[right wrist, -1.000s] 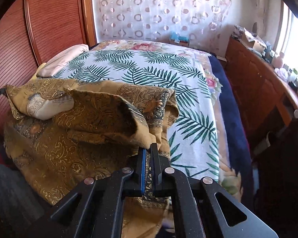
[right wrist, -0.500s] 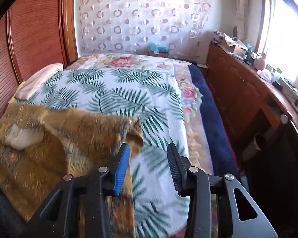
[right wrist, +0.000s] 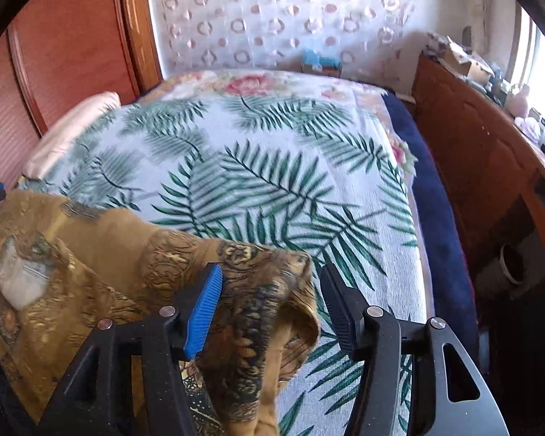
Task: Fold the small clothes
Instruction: 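Grasp the folded shirt with both grippers and lift it up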
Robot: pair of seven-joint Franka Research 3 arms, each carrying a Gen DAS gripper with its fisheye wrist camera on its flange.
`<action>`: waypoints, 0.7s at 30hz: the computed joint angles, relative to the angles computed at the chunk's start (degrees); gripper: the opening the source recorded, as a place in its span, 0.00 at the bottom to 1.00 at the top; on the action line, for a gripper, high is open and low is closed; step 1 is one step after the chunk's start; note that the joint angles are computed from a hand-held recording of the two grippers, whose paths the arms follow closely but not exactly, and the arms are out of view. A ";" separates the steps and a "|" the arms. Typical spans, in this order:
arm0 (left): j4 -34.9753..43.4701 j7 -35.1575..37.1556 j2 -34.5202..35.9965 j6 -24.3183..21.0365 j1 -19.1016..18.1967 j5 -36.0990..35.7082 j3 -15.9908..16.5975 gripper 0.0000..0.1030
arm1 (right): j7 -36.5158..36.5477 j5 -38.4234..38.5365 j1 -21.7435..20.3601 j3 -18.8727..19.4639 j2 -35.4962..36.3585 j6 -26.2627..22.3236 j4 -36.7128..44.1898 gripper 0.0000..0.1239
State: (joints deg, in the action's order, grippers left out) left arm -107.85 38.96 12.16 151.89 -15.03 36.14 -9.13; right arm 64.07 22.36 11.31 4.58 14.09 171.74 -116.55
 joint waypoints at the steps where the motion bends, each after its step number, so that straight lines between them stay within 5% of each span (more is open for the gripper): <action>1: -0.78 0.85 -0.05 1.10 0.60 -1.75 -0.38 0.56 | 0.44 -0.62 0.30 -0.42 0.45 -0.77 0.65 0.47; 8: -1.46 2.70 0.17 1.89 0.72 -3.67 -0.65 0.56 | 0.94 -2.02 0.41 -0.88 2.30 -5.27 4.38 0.47; 12: -0.17 8.21 1.73 2.88 1.73 -8.31 -1.79 0.47 | -1.06 -0.95 -0.23 0.09 3.12 -4.90 4.93 0.46; 16: 1.49 11.57 2.63 1.92 1.34 -10.12 -1.82 0.38 | -5.00 1.38 -1.43 1.71 2.71 -5.26 4.52 0.32; 18: 1.94 14.06 2.83 1.84 1.53 -11.72 -2.25 0.18 | -6.44 2.33 -1.60 2.09 2.69 -6.11 4.73 0.20; 21: 1.54 13.68 2.00 2.47 0.29 -10.20 -1.49 0.08 | -8.26 2.92 -1.00 1.91 2.20 -6.42 4.40 0.11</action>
